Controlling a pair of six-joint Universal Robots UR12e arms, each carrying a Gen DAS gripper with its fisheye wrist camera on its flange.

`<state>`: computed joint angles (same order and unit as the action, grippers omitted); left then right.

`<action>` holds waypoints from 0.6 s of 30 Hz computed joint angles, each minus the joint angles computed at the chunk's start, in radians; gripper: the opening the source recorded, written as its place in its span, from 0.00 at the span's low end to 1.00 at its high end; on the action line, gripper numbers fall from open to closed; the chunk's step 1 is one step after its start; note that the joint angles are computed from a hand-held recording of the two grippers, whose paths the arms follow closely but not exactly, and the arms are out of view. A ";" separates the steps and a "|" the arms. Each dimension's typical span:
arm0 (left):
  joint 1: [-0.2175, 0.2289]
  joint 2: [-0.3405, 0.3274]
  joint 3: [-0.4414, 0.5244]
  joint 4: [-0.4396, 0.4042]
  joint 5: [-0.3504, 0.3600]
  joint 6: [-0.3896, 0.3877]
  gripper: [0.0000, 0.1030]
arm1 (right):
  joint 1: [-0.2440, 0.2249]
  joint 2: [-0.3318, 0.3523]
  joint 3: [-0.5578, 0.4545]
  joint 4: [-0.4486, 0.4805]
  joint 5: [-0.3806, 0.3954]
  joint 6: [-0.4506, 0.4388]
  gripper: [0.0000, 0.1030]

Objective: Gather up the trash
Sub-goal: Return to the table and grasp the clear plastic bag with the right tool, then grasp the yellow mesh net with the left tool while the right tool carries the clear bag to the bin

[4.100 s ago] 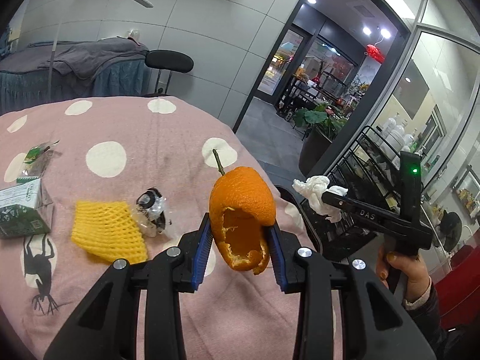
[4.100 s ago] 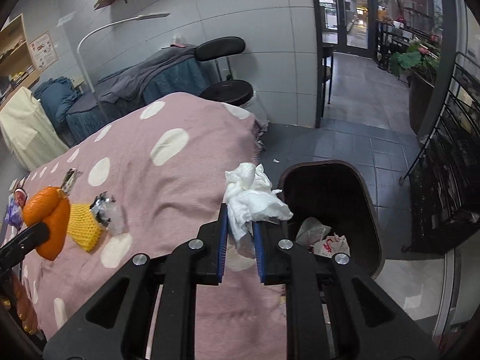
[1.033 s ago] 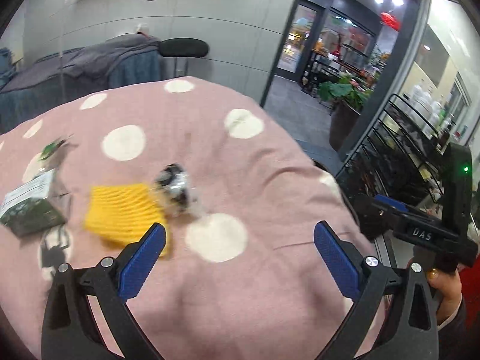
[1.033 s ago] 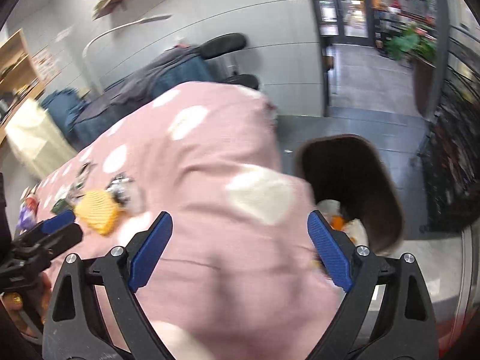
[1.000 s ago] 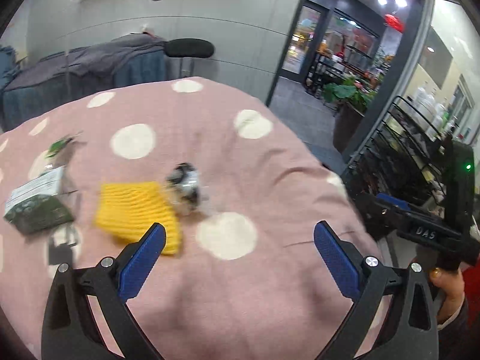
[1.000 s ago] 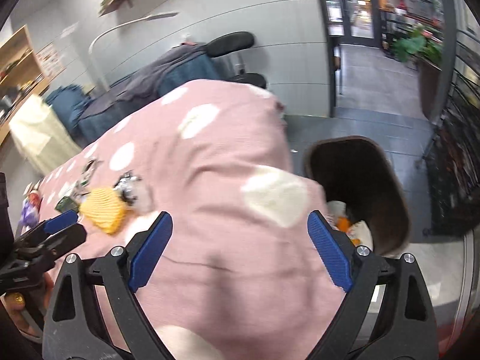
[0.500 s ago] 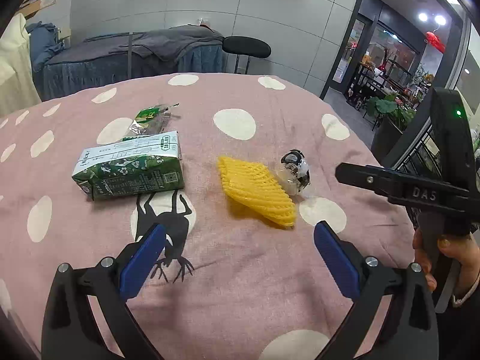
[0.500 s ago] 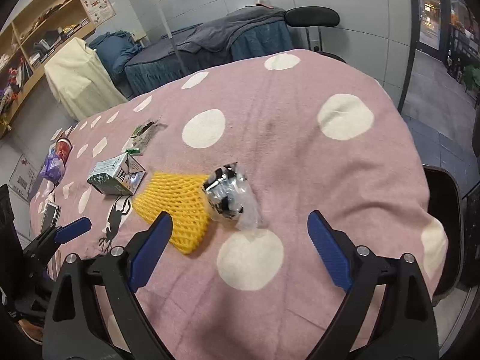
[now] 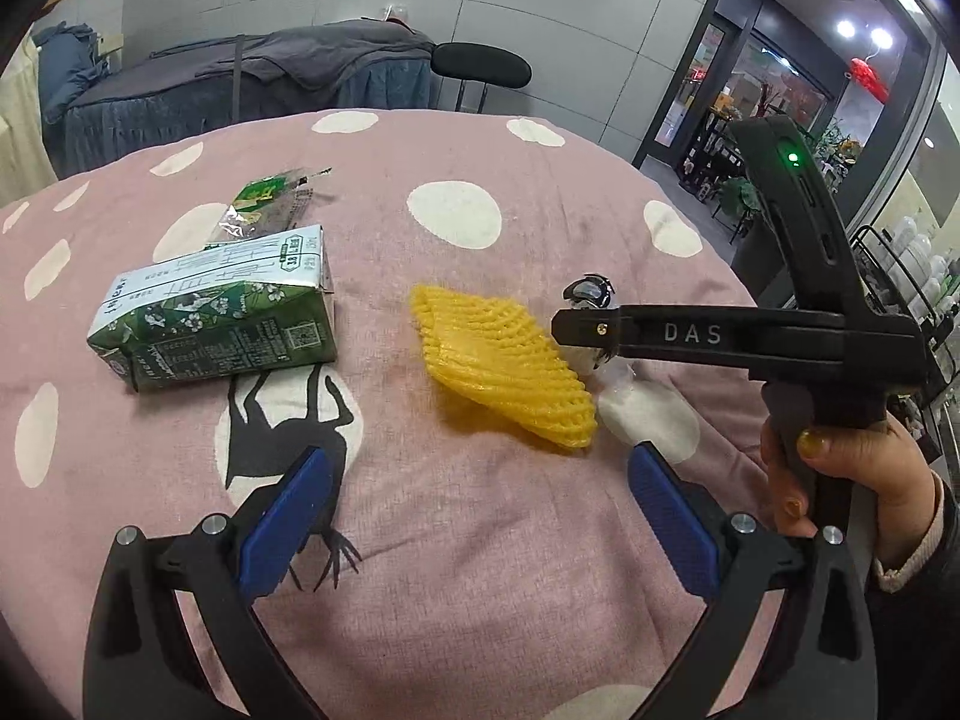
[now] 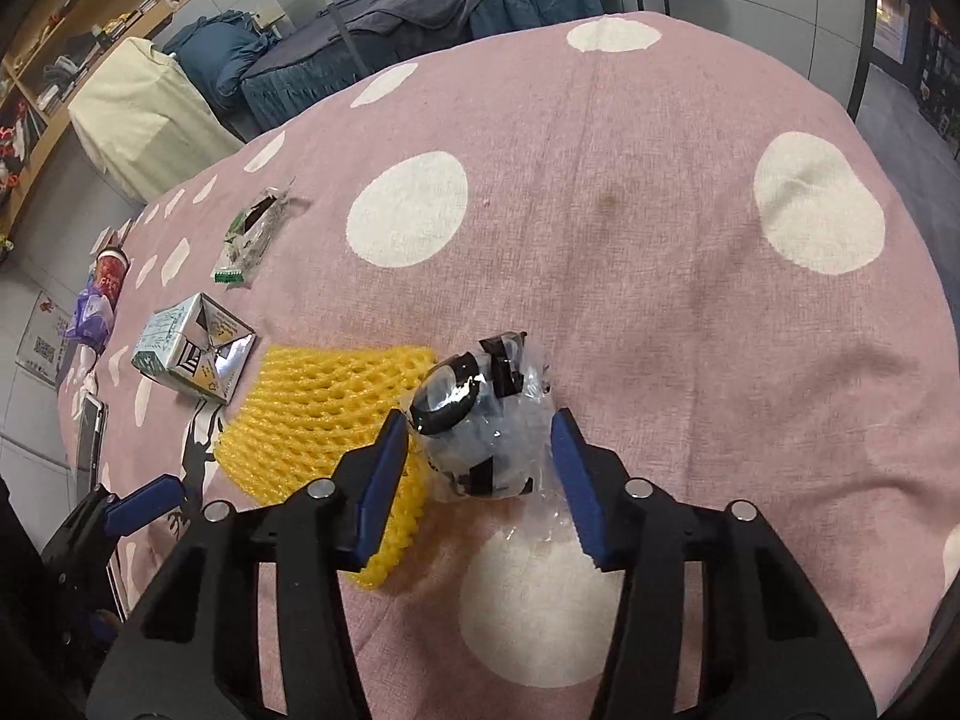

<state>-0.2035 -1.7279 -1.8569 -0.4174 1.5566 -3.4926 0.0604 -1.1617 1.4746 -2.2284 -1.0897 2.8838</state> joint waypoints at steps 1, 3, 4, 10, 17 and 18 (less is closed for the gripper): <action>0.003 -0.004 0.003 0.002 -0.012 -0.001 0.95 | -0.005 -0.003 0.004 -0.007 0.007 0.008 0.44; 0.010 -0.013 0.011 0.000 -0.035 -0.008 0.95 | -0.015 -0.014 0.015 -0.032 0.024 0.022 0.43; 0.015 -0.019 0.015 -0.001 -0.052 -0.014 0.95 | -0.020 -0.020 0.022 -0.045 0.028 0.028 0.43; 0.031 -0.057 0.051 -0.009 -0.101 -0.048 0.93 | -0.041 -0.069 0.077 -0.150 0.026 0.051 0.43; 0.025 -0.085 0.084 -0.002 -0.130 -0.064 0.76 | -0.069 -0.113 0.129 -0.227 0.050 0.078 0.43; 0.023 -0.090 0.089 -0.006 -0.140 -0.066 0.74 | -0.074 -0.118 0.137 -0.242 0.048 0.085 0.43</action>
